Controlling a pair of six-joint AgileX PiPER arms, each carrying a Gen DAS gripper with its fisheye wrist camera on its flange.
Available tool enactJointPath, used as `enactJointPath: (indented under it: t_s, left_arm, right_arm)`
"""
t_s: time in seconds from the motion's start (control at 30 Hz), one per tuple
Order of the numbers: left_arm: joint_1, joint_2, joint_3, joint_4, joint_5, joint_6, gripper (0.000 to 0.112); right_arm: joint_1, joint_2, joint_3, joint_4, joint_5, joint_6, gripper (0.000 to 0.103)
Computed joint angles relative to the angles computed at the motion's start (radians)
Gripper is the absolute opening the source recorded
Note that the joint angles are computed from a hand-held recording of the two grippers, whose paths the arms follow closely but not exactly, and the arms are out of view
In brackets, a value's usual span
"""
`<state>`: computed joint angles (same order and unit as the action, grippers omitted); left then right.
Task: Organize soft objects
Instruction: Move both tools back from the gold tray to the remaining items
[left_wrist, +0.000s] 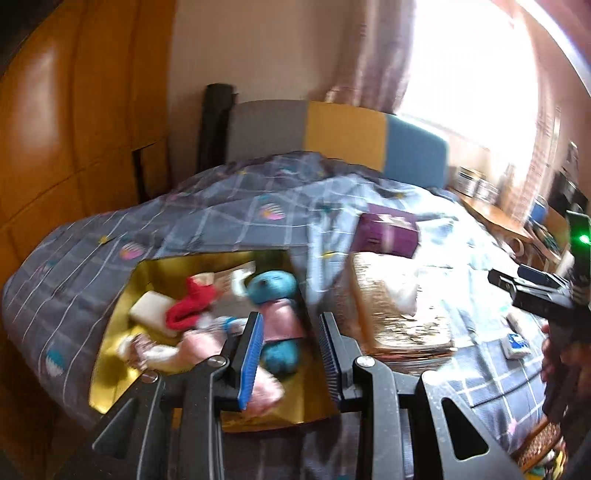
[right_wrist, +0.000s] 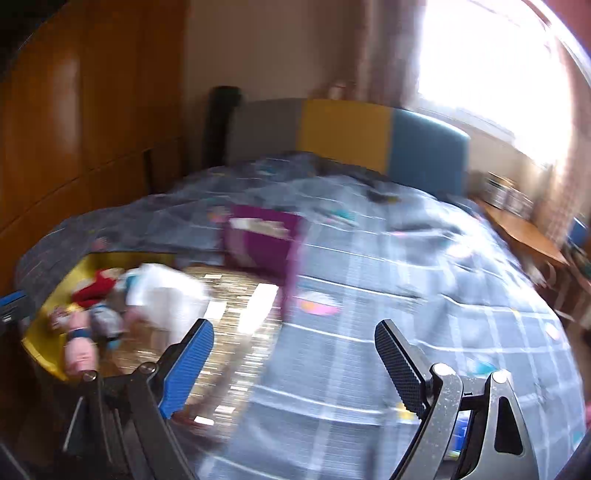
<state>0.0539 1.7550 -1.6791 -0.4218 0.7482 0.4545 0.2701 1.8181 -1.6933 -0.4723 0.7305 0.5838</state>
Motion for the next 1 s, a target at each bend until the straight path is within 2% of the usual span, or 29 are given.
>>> enactJointPath:
  t_s: [0.17,0.37,0.5,0.6,0.7,0.73,0.8,0.87,0.93,1.0]
  left_arm:
    - [-0.086,0.004,-0.046,-0.021,0.037,0.067,0.030]
    - [-0.213,0.031,-0.127,-0.052,0.079,0.137,0.030]
    - [-0.302,0.080,-0.200,-0.037,0.131,0.122,0.030]
    - [-0.363,0.123,-0.245,0.003,0.157,0.095,0.030]
    - [-0.414,0.173,-0.287,0.031,0.187,0.079,0.030]
    - [-0.431,0.190,-0.299,0.047,0.199,0.072,0.030]
    - [-0.462,0.235,-0.338,0.076,0.229,0.053,0.030]
    - [-0.486,0.292,-0.396,0.097,0.283,0.035,0.030]
    - [-0.517,0.363,-0.479,0.122,0.340,0.006,0.030]
    - [-0.538,0.448,-0.596,0.114,0.416,0.013,0.030]
  right_arm:
    - [-0.135,-0.078,0.097,-0.047,-0.001,0.079,0.090]
    - [-0.368,-0.179,0.206,-0.056,-0.030,0.166,0.090]
    - [-0.507,-0.183,0.236,-0.076,-0.030,0.248,0.091]
    - [-0.584,-0.170,0.267,-0.082,-0.061,0.294,0.091]
    - [-0.657,-0.160,0.293,0.018,-0.106,0.293,0.091]
    - [-0.663,-0.158,0.310,0.002,-0.123,0.330,0.091]
    - [-0.678,-0.130,0.296,0.047,-0.100,0.299,0.091]
    - [-0.694,-0.144,0.316,0.105,-0.148,0.261,0.091]
    - [-0.687,-0.145,0.315,0.125,-0.155,0.233,0.092]
    - [-0.702,-0.143,0.319,0.277,-0.186,0.094,0.092]
